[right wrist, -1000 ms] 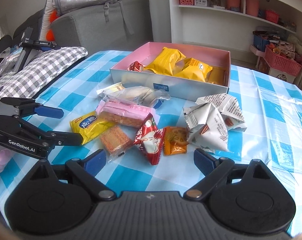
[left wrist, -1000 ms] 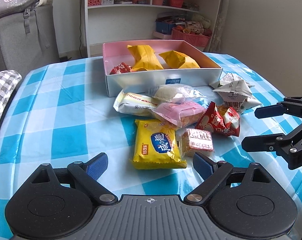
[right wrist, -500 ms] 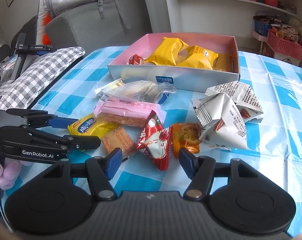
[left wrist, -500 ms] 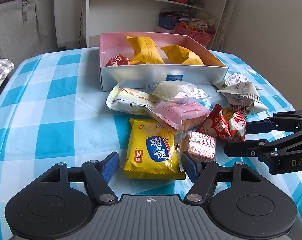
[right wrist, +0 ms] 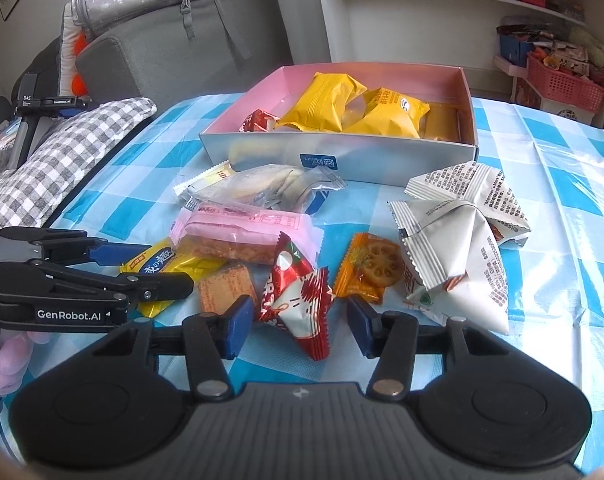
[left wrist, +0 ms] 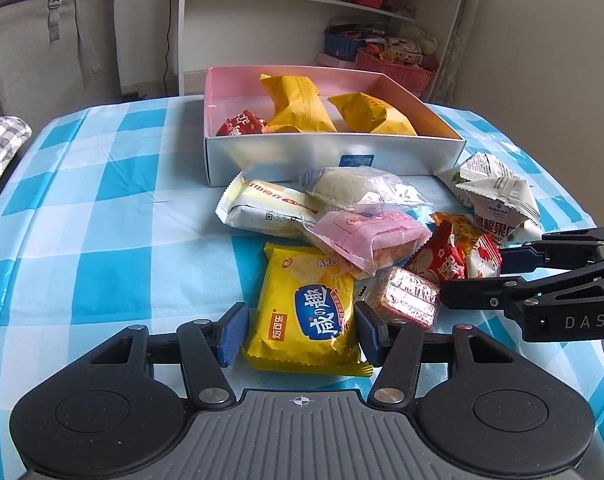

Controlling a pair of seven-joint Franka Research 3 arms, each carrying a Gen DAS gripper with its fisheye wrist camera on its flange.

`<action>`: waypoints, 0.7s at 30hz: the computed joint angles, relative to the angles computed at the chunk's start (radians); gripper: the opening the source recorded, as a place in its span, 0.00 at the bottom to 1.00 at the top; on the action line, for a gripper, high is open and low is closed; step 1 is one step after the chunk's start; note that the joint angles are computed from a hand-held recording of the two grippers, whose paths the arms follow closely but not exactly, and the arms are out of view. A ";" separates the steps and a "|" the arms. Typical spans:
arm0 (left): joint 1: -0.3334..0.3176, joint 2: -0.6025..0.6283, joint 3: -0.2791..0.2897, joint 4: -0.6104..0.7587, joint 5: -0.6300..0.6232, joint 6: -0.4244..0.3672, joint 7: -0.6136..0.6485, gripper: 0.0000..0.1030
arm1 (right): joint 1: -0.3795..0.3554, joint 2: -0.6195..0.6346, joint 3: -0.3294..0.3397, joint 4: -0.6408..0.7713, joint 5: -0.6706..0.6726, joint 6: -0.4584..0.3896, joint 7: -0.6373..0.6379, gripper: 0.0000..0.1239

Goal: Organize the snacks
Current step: 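Grasp yellow blue-label biscuit pack with left tool while right tool grasps red candy packet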

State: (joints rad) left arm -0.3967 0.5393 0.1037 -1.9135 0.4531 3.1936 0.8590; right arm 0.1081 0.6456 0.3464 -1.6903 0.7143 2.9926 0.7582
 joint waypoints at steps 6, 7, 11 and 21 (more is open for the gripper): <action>0.046 -0.012 -0.056 0.004 0.001 -0.044 0.031 0.46 | 0.021 -0.007 -0.024 -0.005 -0.028 0.003 0.009 0.26; 0.055 -0.016 -0.067 0.002 0.000 -0.050 0.033 0.45 | 0.025 -0.009 -0.028 -0.008 -0.036 0.010 0.010 0.26; 0.075 -0.030 -0.089 -0.004 -0.006 -0.080 0.023 0.45 | 0.010 -0.015 -0.014 -0.013 -0.039 0.006 0.008 0.26; 0.103 -0.092 -0.109 -0.043 0.021 -0.128 -0.024 0.44 | -0.032 -0.041 0.041 -0.035 0.010 0.017 -0.056 0.25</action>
State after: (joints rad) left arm -0.2939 0.4473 -0.0056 -1.9566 0.4737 3.0660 0.8352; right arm 0.0763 0.6047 0.3873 -1.7248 0.7246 3.0096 0.7021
